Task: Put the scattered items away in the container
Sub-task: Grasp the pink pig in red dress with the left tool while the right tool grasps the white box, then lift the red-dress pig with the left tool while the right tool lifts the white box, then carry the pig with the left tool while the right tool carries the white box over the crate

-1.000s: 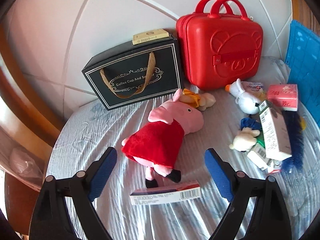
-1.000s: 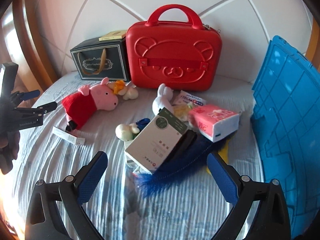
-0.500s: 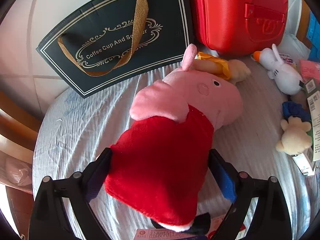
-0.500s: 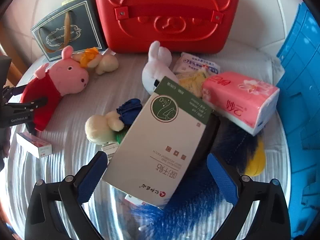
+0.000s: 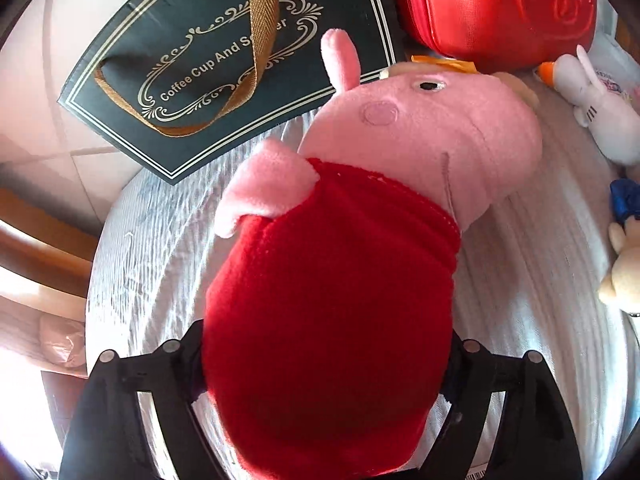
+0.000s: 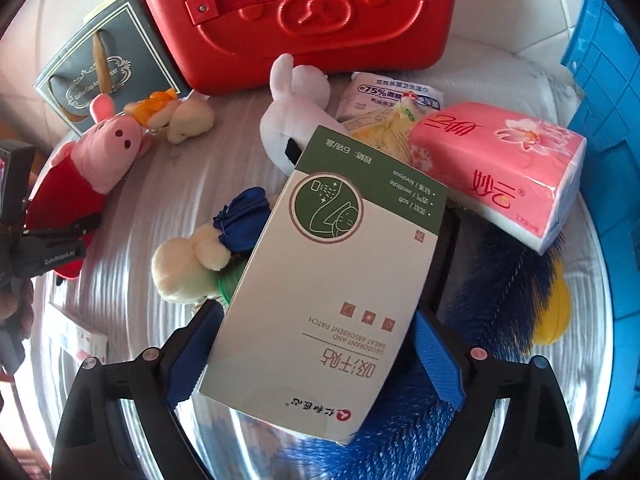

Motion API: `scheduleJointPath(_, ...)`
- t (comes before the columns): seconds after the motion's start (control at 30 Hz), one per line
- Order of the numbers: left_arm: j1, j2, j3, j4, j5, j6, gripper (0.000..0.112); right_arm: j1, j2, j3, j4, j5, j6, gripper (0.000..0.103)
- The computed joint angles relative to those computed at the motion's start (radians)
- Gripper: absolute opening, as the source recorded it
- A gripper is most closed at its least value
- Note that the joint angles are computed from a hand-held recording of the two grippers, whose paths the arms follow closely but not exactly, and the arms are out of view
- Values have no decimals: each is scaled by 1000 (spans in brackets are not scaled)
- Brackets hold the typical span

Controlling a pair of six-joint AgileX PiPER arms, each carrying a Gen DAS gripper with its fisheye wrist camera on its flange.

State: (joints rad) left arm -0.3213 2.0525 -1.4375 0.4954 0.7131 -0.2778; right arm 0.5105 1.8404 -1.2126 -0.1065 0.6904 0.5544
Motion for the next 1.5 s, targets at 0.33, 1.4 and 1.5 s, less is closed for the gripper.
scheduleJointPath(0.33, 27, -194, 215, -11, -116, -78, 78, 51, -103, 80, -30, -16, -8, 83)
scheduleJointPath(1.4, -287, -807, 523, 123, 288, -429, 78, 212, -628, 307, -111, 157, 38, 79)
scheduleJointPath(1.5, -377, -856, 504, 131, 381, -494, 78, 226, -701, 296, -115, 218, 25, 79)
